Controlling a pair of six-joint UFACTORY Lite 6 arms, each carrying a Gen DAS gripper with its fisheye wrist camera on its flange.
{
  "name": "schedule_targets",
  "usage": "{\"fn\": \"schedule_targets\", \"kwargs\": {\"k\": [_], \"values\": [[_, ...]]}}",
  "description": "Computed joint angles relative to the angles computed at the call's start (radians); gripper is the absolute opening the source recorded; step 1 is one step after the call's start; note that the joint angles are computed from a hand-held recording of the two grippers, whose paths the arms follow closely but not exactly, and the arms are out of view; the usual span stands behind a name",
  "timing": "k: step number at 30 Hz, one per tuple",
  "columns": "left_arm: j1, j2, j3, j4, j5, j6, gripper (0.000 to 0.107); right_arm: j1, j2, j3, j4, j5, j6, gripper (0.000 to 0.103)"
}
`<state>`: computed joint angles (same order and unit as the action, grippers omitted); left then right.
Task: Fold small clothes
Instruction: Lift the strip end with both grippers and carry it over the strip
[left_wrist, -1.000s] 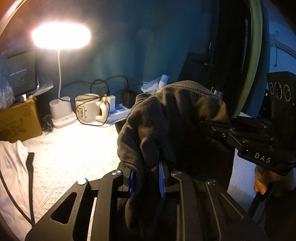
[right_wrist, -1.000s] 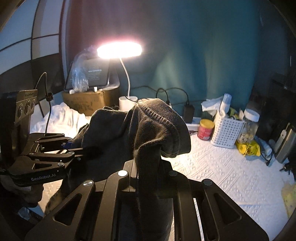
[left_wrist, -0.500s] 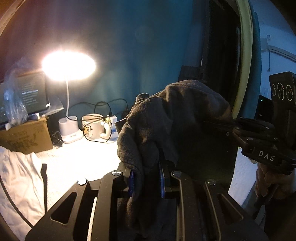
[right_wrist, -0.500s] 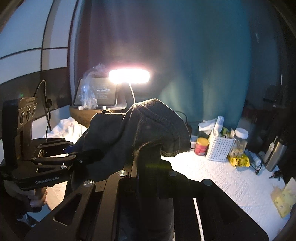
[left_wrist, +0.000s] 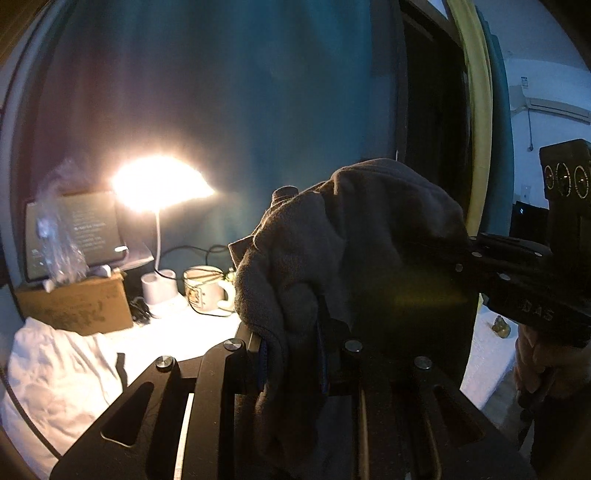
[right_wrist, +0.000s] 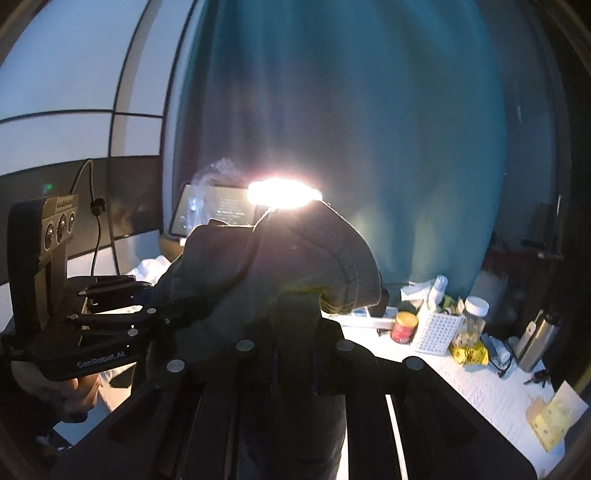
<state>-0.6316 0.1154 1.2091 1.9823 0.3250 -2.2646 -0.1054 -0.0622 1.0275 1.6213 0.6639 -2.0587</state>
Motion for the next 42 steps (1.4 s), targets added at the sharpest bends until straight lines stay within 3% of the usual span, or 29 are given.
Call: {"fn": "schedule_targets", "kwargs": {"k": [19, 26, 32, 42], "values": [[-0.023, -0.343, -0.247, -0.267, 0.158, 0.304, 0.019, 0.188, -0.206, -0.100, 0.009, -0.013, 0.042, 0.013], [-0.004, -0.416, -0.331, -0.335, 0.181, 0.376, 0.019, 0.280, -0.184, -0.100, 0.011, -0.059, 0.052, 0.013], [0.073, -0.428, -0.378, -0.332, 0.127, 0.366, 0.019, 0.348, -0.092, -0.068, 0.067, -0.110, -0.001, 0.013], [0.230, -0.270, -0.339, -0.119, -0.025, 0.160, 0.019, 0.367, 0.169, 0.097, 0.111, -0.140, -0.030, 0.013]]}}
